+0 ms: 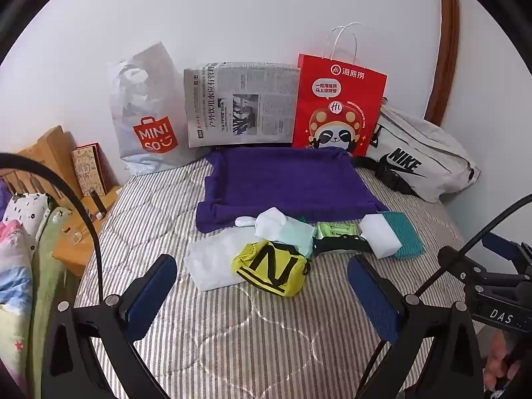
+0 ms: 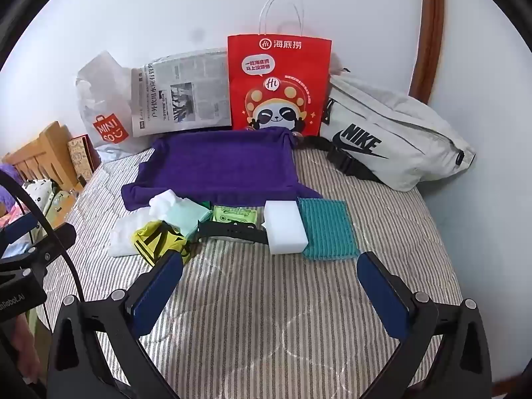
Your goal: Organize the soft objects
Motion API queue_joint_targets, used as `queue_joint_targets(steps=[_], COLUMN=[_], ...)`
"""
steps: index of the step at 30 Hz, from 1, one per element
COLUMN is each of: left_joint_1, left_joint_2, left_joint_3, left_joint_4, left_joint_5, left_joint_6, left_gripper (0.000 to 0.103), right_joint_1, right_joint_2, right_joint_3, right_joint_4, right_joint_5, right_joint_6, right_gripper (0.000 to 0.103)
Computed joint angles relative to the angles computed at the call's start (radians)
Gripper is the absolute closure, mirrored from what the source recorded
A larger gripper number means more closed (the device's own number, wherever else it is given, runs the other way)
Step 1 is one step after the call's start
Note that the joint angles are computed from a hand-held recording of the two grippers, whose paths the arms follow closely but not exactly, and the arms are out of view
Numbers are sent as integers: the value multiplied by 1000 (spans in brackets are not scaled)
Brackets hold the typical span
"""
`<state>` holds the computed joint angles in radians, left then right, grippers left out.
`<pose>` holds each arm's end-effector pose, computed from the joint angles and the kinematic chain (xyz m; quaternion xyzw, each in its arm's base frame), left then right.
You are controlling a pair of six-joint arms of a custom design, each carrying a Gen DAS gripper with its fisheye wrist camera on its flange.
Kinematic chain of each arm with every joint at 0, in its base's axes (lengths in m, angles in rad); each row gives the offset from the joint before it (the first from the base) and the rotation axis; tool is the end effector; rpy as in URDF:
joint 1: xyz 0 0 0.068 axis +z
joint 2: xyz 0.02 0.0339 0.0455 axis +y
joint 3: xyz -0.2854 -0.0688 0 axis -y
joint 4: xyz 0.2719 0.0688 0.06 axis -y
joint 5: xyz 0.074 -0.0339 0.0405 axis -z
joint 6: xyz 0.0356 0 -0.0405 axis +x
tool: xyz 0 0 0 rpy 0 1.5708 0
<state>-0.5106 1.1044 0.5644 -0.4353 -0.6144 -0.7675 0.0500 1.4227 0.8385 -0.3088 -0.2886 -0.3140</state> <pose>0.1963 -0.0865 0.1947 -0.2047 0.8924 0.0653 0.3969 0.3047 0.0254 0.2116 -0.2159 0.9093 0.0911 0.3440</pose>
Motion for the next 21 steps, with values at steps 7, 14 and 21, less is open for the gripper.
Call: queue_joint_targets(steps=[7, 14, 21], left_joint_1=[-45, -81, -93], left_joint_2=[33, 17, 17], left_joint_3=[45, 30, 26], left_joint_4=[-55, -48, -52], left_joint_5=[-48, -44, -50], left_joint_6=[-14, -18, -38], left_gripper=[0, 0, 0], right_joint_1=[-15, -49, -52], right_joint_2=[-13, -74, -59], right_joint_3=[-2, -41, -29], right_joint_4=[-20, -26, -25], right_joint_5=[-12, -34, -43], right_joint_6=[-5, -16, -20], right_gripper=[0, 0, 0])
